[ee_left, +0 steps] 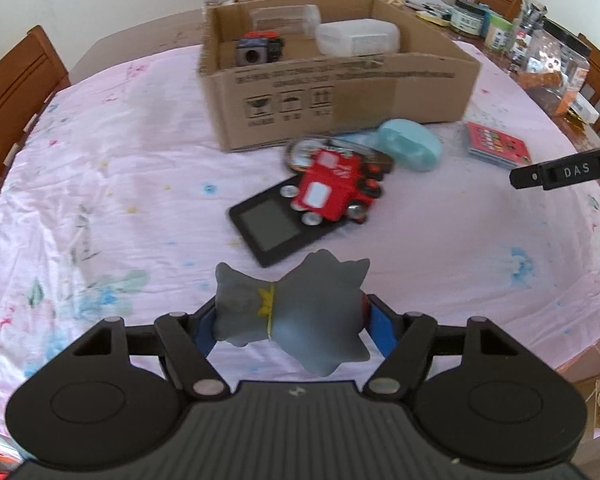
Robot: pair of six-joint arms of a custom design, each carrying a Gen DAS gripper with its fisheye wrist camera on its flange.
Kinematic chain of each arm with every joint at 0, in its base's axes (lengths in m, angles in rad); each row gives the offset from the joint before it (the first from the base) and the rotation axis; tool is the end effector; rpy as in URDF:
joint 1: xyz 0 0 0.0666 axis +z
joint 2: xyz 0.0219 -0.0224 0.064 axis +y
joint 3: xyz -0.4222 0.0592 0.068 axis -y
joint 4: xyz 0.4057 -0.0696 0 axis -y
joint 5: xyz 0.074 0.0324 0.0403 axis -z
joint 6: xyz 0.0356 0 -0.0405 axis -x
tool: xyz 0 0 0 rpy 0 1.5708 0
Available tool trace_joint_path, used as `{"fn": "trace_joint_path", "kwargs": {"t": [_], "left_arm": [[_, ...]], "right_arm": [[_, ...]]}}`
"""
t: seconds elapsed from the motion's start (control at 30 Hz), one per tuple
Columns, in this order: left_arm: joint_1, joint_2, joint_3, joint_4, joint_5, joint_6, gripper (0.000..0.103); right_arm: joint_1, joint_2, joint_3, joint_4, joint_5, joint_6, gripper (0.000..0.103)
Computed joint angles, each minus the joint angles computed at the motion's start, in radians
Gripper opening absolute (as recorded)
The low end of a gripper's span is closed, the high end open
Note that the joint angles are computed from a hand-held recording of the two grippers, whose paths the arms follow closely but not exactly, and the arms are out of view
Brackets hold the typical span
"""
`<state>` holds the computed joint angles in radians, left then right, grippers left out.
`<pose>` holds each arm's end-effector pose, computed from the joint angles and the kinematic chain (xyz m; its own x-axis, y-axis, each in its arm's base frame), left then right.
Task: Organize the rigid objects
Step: 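Close the left tool on the grey plush toy, then close the right tool on the pink card pack while the left tool holds the plush toy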
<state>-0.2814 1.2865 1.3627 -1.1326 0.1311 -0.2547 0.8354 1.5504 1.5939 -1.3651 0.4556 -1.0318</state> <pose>0.4087 -0.1234 0.4906 -0.7244 0.4694 -0.5048 0.5370 0.8435 0.0138 0.3558 0.3693 0.4690 -0.8427 0.2172 -0.4925 0.2535 0.9673 -0.0072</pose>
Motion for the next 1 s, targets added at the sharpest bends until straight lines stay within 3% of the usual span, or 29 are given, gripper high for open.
{"fn": "trace_joint_path", "kwargs": {"t": [0.13, 0.27, 0.83, 1.0], "left_arm": [[0.035, 0.012, 0.013, -0.007, 0.022, -0.035, 0.072], [0.062, 0.024, 0.024, -0.01, 0.038, -0.061, 0.072], [0.115, 0.083, 0.063, -0.014, 0.09, -0.108, 0.072], [0.116, 0.084, 0.059, 0.006, 0.095, -0.098, 0.073]], "right_arm": [[-0.008, 0.037, 0.032, 0.032, -0.04, -0.011, 0.103], [-0.01, 0.091, 0.093, -0.026, -0.008, -0.027, 0.103], [-0.057, 0.157, 0.166, -0.036, 0.021, -0.052, 0.103], [-0.054, 0.17, 0.184, -0.065, 0.036, -0.103, 0.103]]}}
